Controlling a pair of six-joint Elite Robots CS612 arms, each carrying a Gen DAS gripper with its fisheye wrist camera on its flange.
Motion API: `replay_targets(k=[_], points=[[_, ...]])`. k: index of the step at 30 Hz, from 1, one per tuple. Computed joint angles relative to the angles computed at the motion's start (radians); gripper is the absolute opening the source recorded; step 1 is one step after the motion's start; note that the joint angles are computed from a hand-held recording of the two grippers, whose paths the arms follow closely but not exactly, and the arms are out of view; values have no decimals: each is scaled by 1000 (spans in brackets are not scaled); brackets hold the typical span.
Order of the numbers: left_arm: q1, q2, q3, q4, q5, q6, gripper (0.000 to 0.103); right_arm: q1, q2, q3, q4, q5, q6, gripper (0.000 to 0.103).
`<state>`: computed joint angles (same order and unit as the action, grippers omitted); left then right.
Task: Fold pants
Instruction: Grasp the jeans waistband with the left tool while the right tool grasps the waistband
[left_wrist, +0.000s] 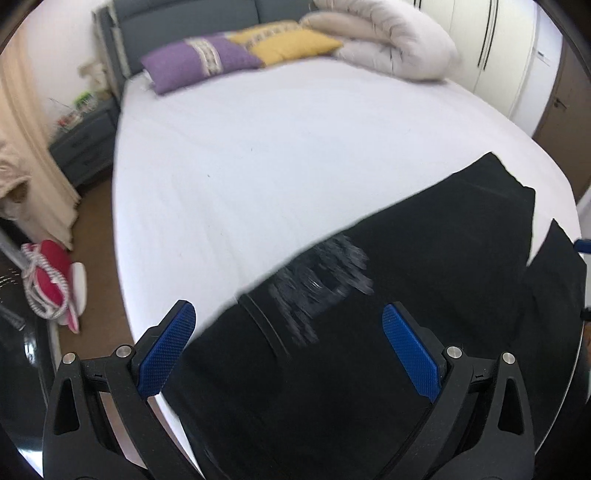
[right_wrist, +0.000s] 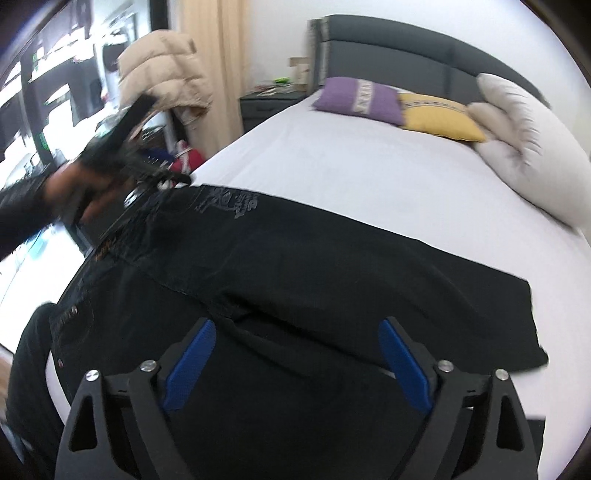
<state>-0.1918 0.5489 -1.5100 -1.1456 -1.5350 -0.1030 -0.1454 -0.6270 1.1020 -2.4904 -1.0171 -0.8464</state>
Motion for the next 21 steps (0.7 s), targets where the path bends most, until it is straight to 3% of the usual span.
replay_targets(k=[4, 6, 9, 11, 13, 15, 17, 21], points=[[42, -37, 122, 2, -86, 58, 98, 1, 53, -101, 109, 27, -68, 80], [60, -54, 178, 22, -144, 82, 86, 4, 82, -156, 155, 30, -91, 77], [74, -72, 241, 76, -163, 110, 80, 9, 111, -214, 206, 44, -123, 72], [81, -74, 254, 64, -181, 119, 77, 16, 136, -262, 231, 40, -139, 68], [84, -85, 272, 66, -195, 142, 62, 22, 159, -310, 271, 50, -152, 65], [79, -92, 276, 77, -195, 168, 25, 29, 183, -361, 311, 63, -158, 62], [64, -92, 262, 94, -156, 198, 12, 40, 224, -444, 366, 64, -159, 59], [54, -73, 207, 38, -101, 183, 9, 64, 320, -643, 465, 51, -144, 59]])
